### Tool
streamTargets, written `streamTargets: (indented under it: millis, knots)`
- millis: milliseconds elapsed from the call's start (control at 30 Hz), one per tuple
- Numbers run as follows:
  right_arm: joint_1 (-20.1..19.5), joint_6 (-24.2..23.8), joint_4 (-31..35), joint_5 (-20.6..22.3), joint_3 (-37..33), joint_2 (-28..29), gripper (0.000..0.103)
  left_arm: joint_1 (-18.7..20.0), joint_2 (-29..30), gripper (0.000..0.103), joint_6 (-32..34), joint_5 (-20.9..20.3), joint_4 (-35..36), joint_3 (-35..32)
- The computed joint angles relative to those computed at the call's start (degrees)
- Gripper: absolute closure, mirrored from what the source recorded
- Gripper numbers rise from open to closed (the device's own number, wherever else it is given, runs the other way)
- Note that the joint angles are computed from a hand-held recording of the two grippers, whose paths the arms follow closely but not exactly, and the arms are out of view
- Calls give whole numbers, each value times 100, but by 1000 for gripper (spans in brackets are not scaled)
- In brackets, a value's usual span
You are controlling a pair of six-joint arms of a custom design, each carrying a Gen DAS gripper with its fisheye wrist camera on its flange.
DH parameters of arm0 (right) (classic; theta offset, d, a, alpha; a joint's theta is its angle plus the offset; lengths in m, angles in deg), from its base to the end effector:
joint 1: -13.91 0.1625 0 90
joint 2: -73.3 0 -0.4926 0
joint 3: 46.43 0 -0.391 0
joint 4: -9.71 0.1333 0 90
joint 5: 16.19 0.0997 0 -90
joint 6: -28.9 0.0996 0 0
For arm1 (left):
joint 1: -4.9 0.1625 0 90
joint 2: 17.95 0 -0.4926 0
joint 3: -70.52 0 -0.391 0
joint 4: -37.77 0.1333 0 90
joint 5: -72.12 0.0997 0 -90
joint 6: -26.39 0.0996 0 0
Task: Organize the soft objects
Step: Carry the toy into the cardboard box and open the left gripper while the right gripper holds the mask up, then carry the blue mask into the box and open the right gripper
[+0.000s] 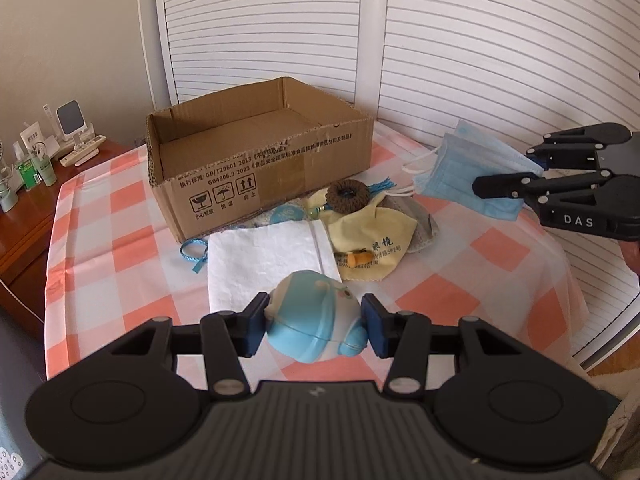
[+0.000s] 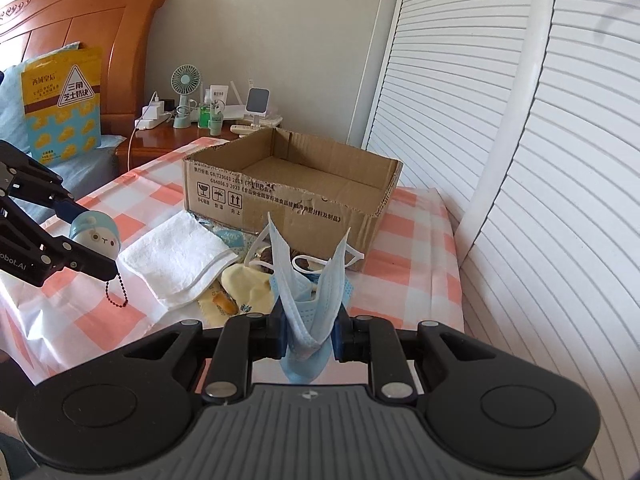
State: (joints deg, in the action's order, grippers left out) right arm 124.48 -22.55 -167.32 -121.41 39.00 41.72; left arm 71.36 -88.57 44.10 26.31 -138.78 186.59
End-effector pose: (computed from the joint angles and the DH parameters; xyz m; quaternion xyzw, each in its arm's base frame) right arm 0.3766 -0.6986 0.0789 0.5279 -0.7906 0.2390 0.1977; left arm -0.0377 -0.5942 0.3603 0.1820 0.8585 -0.3427 0.3352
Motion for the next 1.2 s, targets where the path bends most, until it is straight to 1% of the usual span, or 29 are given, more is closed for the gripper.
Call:
streamTargets:
  millis: [167,300,400,633,767,900,933,967,1000,1033,1067,1100,1200]
  knots:
    - [38,13,236,104,-219,28,79,-2,16,54,201,-80,229,-393]
    - [50,139,511,159,-515,120,79,56,152,54,449,-195,420,-922]
    - [53,166,659,198,-767,224,79,151,400,54,750,-187,476,-1479]
    - [52,171,866,260,-1340,484,79,512,1288,54,1221,-134,860,-3208]
    - [56,144,1007,277,-1685,642,79,683,1740,54,1341,-56,1125,-4041]
    - [57,111,1118,244,-1969,791,79,826,2117,54,1304,53,1425,-4766]
    - [55,113,1152,237,-2046,831,79,859,2211,51,1295,80,1449,-4928]
    - [55,118,1191,236,-2103,859,79,887,2286,44,1306,92,1426,-5038]
    - [53,123,1210,241,-2146,884,79,926,2368,35,1293,91,1479,-5185]
    - [52,127,1232,241,-2203,916,79,950,2429,17,1282,122,1454,-5272]
    - [55,129,1253,237,-2232,933,79,967,2483,8,1325,175,1281,-5298]
    - [56,131,1263,236,-2239,939,79,978,2527,8,1391,228,1133,-5317]
    - [72,104,1274,194,-2264,964,79,989,2498,8,1373,265,1104,-5246]
